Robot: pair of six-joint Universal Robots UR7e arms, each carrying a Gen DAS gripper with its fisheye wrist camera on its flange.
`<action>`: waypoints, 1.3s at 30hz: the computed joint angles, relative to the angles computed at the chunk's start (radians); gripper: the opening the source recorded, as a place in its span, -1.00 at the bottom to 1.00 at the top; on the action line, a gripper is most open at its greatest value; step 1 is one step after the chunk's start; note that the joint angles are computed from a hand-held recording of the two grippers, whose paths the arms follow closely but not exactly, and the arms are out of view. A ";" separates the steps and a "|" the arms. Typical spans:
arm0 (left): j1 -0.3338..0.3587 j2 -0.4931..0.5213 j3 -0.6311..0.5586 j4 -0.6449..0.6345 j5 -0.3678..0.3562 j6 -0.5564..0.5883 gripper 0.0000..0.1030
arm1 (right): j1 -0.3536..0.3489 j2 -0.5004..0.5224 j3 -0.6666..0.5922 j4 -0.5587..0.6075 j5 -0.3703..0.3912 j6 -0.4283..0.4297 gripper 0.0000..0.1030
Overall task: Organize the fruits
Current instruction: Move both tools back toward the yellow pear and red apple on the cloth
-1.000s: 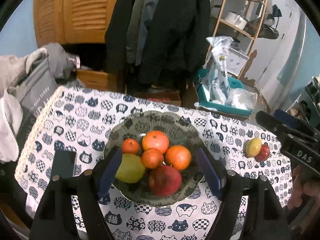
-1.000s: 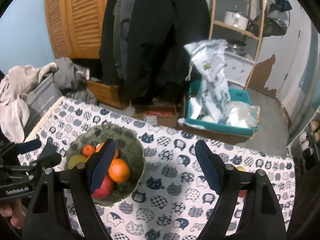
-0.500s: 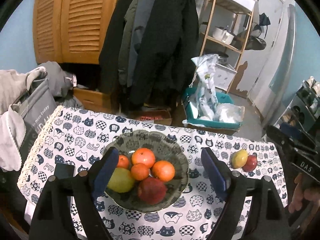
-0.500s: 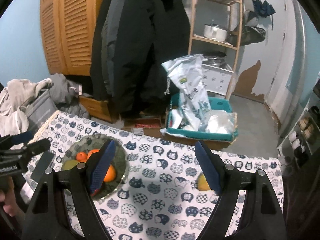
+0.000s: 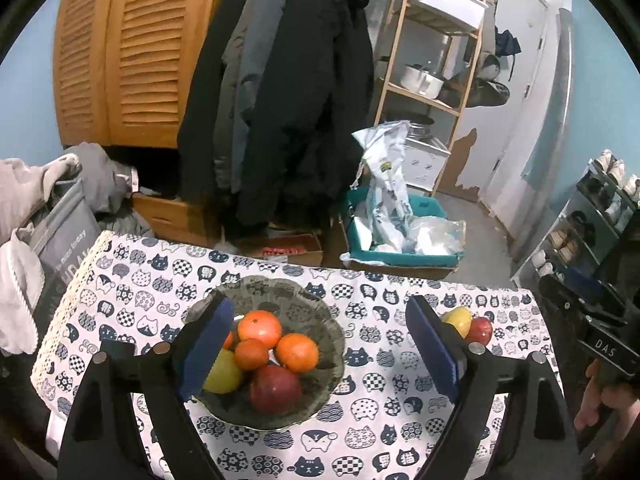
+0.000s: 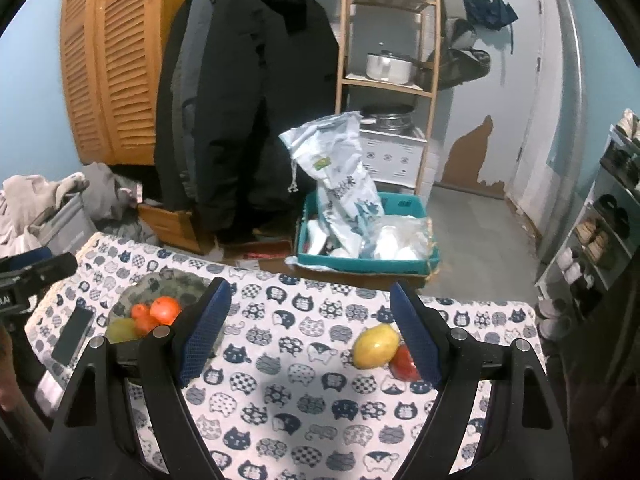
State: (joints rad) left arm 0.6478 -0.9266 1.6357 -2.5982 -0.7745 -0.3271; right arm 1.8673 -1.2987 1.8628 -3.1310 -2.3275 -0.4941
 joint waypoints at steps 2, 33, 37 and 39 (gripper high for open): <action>-0.005 0.006 -0.007 0.001 -0.005 0.004 0.73 | -0.003 -0.013 0.008 -0.002 -0.006 0.002 0.59; -0.054 0.207 -0.172 0.092 -0.135 0.067 0.73 | -0.149 -0.217 0.135 -0.019 -0.085 0.044 0.59; -0.043 0.241 -0.206 0.133 -0.178 0.059 0.73 | -0.179 -0.233 0.143 -0.006 -0.075 0.057 0.60; -0.039 0.260 -0.220 0.148 -0.178 0.053 0.73 | -0.199 -0.238 0.146 0.012 -0.069 0.067 0.60</action>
State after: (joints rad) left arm 0.6089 -0.6671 1.4158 -2.4497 -0.9528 -0.2743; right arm 1.6680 -1.5364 2.0089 -3.1187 -2.3963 -0.4267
